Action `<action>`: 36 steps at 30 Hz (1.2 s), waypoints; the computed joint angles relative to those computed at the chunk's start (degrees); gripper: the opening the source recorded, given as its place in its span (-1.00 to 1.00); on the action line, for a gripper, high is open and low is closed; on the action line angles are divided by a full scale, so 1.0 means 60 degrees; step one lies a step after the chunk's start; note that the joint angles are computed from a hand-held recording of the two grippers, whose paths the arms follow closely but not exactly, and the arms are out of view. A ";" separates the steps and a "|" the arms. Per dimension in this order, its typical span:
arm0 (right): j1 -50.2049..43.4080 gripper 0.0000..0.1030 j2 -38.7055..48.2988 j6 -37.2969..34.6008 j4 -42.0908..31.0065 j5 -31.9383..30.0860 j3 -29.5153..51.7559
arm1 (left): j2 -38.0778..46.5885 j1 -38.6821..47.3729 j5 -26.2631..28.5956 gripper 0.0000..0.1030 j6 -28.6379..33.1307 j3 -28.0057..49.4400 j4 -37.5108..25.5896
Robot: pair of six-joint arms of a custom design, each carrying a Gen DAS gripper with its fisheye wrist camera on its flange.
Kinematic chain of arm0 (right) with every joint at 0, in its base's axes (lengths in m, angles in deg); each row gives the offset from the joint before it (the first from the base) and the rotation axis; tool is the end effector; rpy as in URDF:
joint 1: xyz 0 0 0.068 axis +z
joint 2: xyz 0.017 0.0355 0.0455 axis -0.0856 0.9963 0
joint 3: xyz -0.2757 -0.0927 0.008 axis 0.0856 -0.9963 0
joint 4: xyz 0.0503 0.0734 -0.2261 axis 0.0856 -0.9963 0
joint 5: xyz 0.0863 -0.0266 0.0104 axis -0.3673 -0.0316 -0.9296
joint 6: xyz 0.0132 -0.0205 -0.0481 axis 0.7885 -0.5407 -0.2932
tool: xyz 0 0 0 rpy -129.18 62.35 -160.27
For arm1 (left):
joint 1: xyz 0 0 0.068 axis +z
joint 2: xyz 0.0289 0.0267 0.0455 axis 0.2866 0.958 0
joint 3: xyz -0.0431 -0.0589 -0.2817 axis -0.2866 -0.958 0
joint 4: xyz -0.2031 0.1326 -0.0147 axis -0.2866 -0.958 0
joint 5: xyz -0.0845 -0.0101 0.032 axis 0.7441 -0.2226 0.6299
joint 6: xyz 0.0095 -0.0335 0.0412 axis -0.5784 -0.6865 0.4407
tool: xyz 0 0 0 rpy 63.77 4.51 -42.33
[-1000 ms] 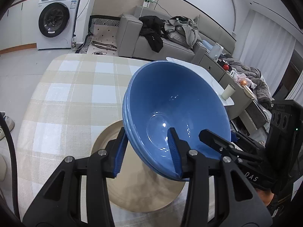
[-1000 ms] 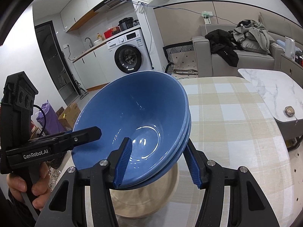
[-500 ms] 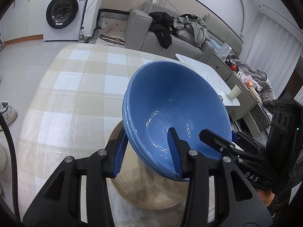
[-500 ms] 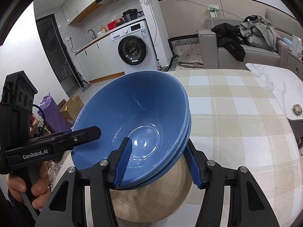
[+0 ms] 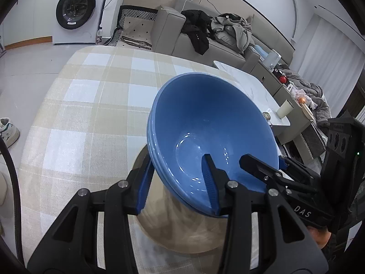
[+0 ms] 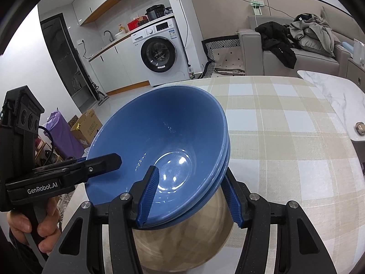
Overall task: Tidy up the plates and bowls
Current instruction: 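Lift the blue bowl stack with both grippers and carry it over the cream plates, then lower the bowl stack onto the cream plate stack and open both grippers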
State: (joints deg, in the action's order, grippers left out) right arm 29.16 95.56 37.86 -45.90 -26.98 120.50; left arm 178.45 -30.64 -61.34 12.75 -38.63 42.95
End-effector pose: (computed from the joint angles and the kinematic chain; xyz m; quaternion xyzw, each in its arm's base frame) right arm 0.2371 0.1528 0.1390 -0.0020 0.9126 0.1400 0.3840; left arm 0.2119 -0.2242 0.1897 0.0645 0.9209 -0.2203 0.3151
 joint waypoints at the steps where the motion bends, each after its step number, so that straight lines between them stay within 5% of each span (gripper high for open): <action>1: 0.0009 0.11 0.0005 -0.0016 0.0005 0.0016 -0.0001 | 0.0019 -0.0010 -0.0011 -0.23 0.0008 0.0010 -0.0014; 21: 0.0059 0.13 -0.0046 0.0050 -0.0254 -0.0095 0.0033 | 0.0240 0.0322 0.0498 -0.22 0.0234 -0.0168 0.0369; 30: 0.0142 0.37 -0.0138 -0.0162 -0.0285 0.0151 -0.0057 | -0.0162 0.0343 -0.0153 0.34 0.0567 -0.0380 0.0320; 36: 0.0144 0.82 -0.0479 -0.0422 0.0145 0.0244 -0.0494 | -0.0559 0.0110 -0.1136 0.68 0.0977 -0.0790 0.0509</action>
